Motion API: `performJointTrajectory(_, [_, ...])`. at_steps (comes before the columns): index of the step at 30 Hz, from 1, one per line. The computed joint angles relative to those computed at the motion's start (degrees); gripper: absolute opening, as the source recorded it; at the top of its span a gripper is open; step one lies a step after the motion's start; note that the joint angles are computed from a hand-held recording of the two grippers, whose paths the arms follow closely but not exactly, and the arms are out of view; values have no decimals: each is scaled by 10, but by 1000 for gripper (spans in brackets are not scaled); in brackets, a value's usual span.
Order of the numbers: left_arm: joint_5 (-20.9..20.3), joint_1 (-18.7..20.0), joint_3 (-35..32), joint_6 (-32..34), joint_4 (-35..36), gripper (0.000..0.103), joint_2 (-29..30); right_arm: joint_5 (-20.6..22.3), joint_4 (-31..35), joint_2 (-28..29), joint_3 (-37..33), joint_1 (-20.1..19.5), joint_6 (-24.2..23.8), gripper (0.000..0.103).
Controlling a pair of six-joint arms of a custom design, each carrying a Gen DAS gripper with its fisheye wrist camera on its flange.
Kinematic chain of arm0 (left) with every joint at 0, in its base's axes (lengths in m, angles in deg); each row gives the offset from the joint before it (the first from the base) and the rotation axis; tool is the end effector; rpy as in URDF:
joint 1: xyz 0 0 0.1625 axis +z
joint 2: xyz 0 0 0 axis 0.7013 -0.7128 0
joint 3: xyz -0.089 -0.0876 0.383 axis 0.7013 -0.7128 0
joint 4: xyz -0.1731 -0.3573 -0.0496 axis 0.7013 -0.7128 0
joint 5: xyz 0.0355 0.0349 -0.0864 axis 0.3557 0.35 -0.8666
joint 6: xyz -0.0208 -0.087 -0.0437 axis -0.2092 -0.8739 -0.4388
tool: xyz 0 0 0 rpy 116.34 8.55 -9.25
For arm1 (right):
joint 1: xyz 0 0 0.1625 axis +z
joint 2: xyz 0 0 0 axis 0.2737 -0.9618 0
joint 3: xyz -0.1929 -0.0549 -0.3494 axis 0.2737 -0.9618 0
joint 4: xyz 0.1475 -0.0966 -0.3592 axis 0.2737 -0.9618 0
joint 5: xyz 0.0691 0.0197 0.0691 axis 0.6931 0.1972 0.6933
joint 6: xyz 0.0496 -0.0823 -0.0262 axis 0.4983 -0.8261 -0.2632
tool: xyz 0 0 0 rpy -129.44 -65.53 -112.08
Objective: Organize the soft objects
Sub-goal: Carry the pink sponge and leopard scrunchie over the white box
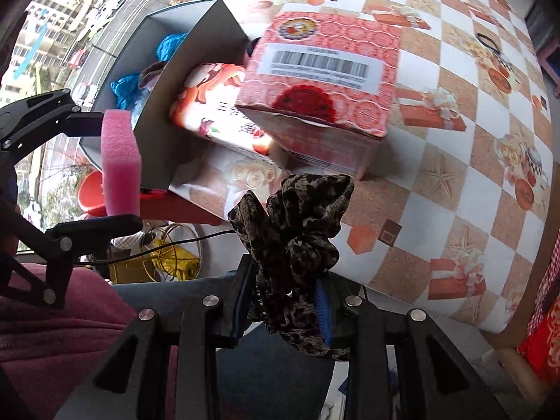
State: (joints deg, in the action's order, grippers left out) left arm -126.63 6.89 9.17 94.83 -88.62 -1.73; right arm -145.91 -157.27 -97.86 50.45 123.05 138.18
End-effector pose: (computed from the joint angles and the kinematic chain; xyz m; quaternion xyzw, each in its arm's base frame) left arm -0.1741 -0.4993 0.3186 0.7896 0.4797 0.3670 0.1084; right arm 0.4818 -0.3179 -0.0294 -0.4474 -0.8300 0.2611 0.2065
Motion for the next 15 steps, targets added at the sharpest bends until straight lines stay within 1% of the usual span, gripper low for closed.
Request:
performJointTrajectory(3, [1,10,-22,-26,-1,79,14,0,-12,1,-8,-13,-53,34])
performJointTrajectory(8, [-10,27,-72,-79,-3,79,43,-2,-13,1,-30,-34,-137,34])
performJointTrajectory(12, [-19,41,-116,-131,-8,79,73,3,-6,6,-54,-52,-201,34])
performJointTrajectory(15, [-17,51,-140,-162,-22,79,90,4,5,9,-71,-62,-241,34])
